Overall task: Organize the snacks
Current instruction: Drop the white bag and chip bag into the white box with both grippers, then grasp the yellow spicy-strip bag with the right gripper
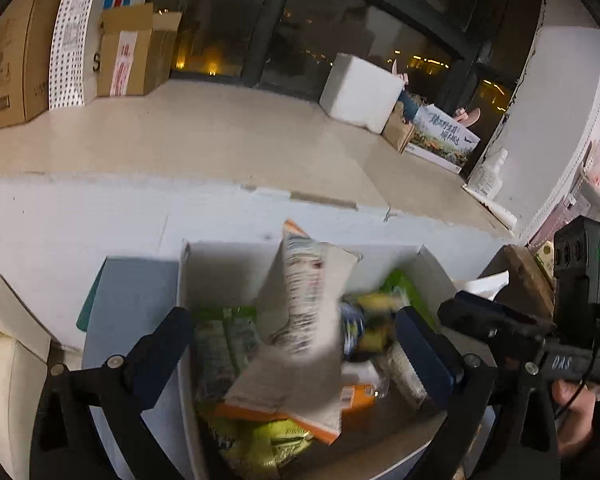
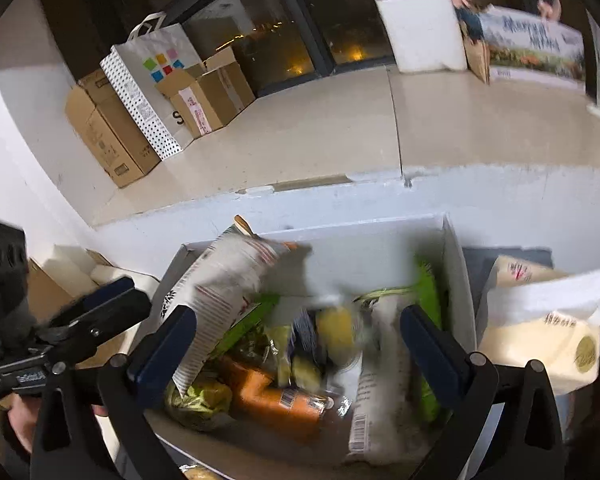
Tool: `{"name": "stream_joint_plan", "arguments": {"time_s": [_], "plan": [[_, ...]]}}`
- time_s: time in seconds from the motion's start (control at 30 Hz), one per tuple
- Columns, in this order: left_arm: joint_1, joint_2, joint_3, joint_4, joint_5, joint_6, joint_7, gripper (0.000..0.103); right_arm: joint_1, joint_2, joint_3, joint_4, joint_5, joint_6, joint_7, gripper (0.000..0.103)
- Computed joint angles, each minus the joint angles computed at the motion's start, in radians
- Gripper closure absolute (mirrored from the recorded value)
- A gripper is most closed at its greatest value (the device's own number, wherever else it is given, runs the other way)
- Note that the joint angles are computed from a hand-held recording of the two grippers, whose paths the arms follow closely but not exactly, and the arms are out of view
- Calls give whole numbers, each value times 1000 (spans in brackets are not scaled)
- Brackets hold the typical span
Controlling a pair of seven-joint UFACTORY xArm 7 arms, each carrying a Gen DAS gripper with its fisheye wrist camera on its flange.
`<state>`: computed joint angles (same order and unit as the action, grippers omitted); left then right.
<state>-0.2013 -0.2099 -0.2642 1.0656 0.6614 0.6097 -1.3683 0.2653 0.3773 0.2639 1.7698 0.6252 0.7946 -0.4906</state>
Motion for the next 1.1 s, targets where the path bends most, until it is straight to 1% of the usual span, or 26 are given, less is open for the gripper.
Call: {"name": "stream_joint_plan", "arguments": {"time_s": [0.07,0.17,0.2,0.23,0.33,0.37,0.4,0.47,0.6,0.67,0.7,0.77,0.83,0.9,0.97,1.0,1.1], "plan": [[-7,-4,-3,-3,-5,12,17,0,-1,-9,-2,-15,1,-12,1,0],[-26,14,-5,20,-33,45,72,0,-9,-43,3,-61,22,-26,-25,0],[-32,10,-1,14,-47,37,82,0,-11,-54,3,-74,31,-26,-33,0],[-38,3,0,3,-59,24,82,0,-12,-72,2,-96,38,-31,-41,0],[-44,-26,-31,-11,-41,49,37,0,-25,-136,0,-166,93,-38,-96,0],[-51,-47,-46,-24,-32,61,25,0,-29,-163,-4,-193,117,-39,-117,0],[-57,-65,-59,-34,-28,74,19,0,-42,-205,-6,-236,166,-33,-159,0],[-66,-101,-95,-54,-11,108,-4,0,-45,-266,-27,-296,232,-15,-219,0],[-96,-163,-149,-102,-24,130,-23,0,-36,-446,-96,-480,380,16,-373,0],[-108,-187,-191,-118,-20,164,-41,0,-20,-525,-136,-565,422,34,-426,0],[-115,-195,-205,-126,-18,167,-45,0,-12,-580,-158,-627,445,38,-454,0],[-130,-207,-237,-142,-11,173,-51,0,9,-642,-192,-699,460,39,-484,0],[-147,-205,-255,-150,-10,174,-40,0,22,-716,-220,-793,450,31,-501,0],[-172,-191,-263,-159,-14,156,-11,0,32,-766,-242,-863,437,18,-505,0],[-190,-171,-271,-157,-28,167,-1,0,39,-811,-271,-928,424,26,-500,0],[-198,-161,-277,-158,-35,174,-12,0,39,-832,-277,-957,410,19,-494,0],[-226,-156,-278,-186,-41,140,-54,0,49,-900,-290,-1050,383,-35,-506,0]]}}
